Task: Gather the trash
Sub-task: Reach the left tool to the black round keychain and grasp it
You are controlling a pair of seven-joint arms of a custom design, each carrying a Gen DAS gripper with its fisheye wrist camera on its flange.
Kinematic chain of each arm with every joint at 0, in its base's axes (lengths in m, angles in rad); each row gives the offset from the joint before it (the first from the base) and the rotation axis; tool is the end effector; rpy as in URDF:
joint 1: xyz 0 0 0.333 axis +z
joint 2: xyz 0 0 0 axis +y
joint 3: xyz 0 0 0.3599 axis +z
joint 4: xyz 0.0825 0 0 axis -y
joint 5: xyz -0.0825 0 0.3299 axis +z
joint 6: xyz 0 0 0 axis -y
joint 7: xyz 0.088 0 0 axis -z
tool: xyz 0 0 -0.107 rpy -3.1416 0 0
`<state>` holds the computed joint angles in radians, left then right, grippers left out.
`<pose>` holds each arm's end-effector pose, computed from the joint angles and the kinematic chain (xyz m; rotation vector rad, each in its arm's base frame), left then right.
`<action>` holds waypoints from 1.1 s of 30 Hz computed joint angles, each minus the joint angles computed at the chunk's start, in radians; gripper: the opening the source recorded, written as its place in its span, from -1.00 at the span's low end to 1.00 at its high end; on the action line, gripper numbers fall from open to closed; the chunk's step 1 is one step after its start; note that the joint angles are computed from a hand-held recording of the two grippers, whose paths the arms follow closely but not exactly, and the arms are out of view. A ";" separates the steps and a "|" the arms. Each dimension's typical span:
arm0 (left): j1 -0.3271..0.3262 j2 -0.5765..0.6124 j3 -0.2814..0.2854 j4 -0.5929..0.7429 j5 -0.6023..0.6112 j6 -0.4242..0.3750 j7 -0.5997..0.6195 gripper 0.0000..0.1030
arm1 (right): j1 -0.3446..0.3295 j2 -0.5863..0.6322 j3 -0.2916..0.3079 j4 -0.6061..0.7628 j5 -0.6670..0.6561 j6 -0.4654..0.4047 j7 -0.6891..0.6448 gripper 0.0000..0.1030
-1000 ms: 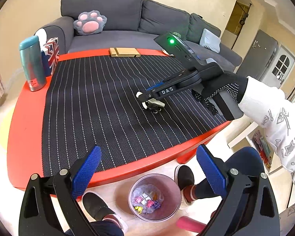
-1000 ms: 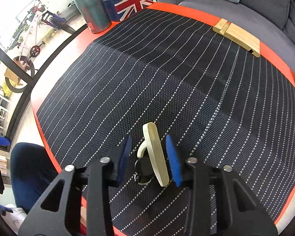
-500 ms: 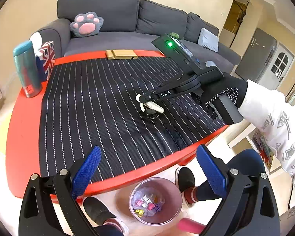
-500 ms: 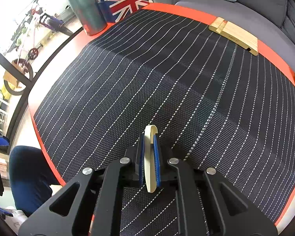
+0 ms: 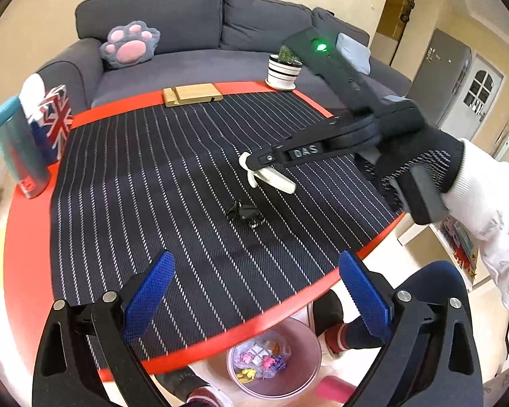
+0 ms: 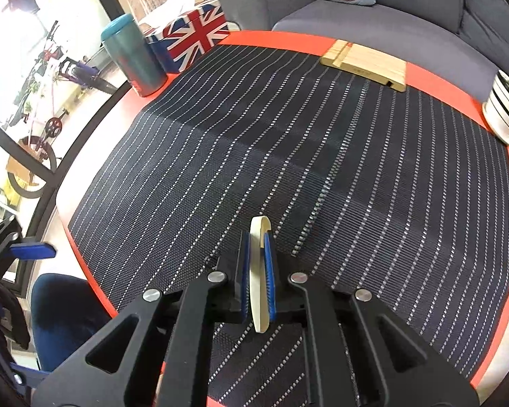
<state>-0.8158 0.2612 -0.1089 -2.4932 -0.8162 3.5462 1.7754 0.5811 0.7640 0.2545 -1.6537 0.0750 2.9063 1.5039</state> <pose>0.3597 -0.3241 0.3561 -1.6753 2.1333 -0.9299 0.5159 0.4984 0.3014 -2.3711 1.0744 -0.0300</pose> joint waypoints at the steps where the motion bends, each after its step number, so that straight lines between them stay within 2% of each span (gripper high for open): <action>1: -0.005 0.007 0.012 0.016 -0.005 -0.016 0.014 0.82 | -0.003 -0.006 0.001 -0.011 0.002 0.007 0.000 -0.85; 5: -0.093 0.039 0.138 0.088 -0.034 -0.102 0.069 0.82 | -0.019 -0.032 0.002 -0.055 0.010 0.034 0.006 -0.85; 7: -0.186 0.063 0.258 0.133 -0.044 -0.173 0.082 0.82 | -0.029 -0.045 0.005 -0.079 0.012 0.048 0.006 -0.85; 9: -0.311 0.100 0.421 0.179 -0.026 -0.258 0.059 0.82 | -0.037 -0.056 0.004 -0.101 0.014 0.061 0.010 -0.85; 10: -0.341 0.113 0.465 0.193 -0.007 -0.288 0.038 0.82 | -0.042 -0.061 0.003 -0.110 0.015 0.067 0.013 -0.85; 15: -0.406 0.196 0.599 0.284 0.097 -0.437 -0.103 0.82 | -0.056 -0.079 -0.007 -0.150 0.013 0.088 0.029 -0.85; 20: -0.401 0.261 0.621 0.343 0.173 -0.490 -0.210 0.77 | -0.089 -0.094 0.010 -0.192 0.013 0.117 0.029 -0.85; 21: -0.398 0.270 0.620 0.350 0.186 -0.493 -0.227 0.69 | -0.095 -0.094 0.014 -0.197 0.013 0.121 0.028 -0.85; 23: -0.386 0.289 0.614 0.372 0.215 -0.525 -0.259 0.39 | -0.108 -0.095 0.024 -0.205 0.014 0.129 0.024 -0.85; 25: -0.376 0.301 0.609 0.384 0.241 -0.541 -0.288 0.27 | -0.120 -0.097 0.035 -0.214 0.016 0.137 0.021 -0.85; 26: -0.365 0.302 0.599 0.388 0.250 -0.543 -0.299 0.13 | -0.125 -0.097 0.040 -0.218 0.017 0.141 0.018 -0.85; 29: -0.356 0.310 0.596 0.394 0.292 -0.555 -0.340 -0.10 | -0.131 -0.096 0.045 -0.219 0.017 0.141 0.017 -0.85; 33: -0.336 0.305 0.578 0.391 0.341 -0.551 -0.380 -0.37 | -0.135 -0.092 0.050 -0.217 0.018 0.142 0.015 -0.85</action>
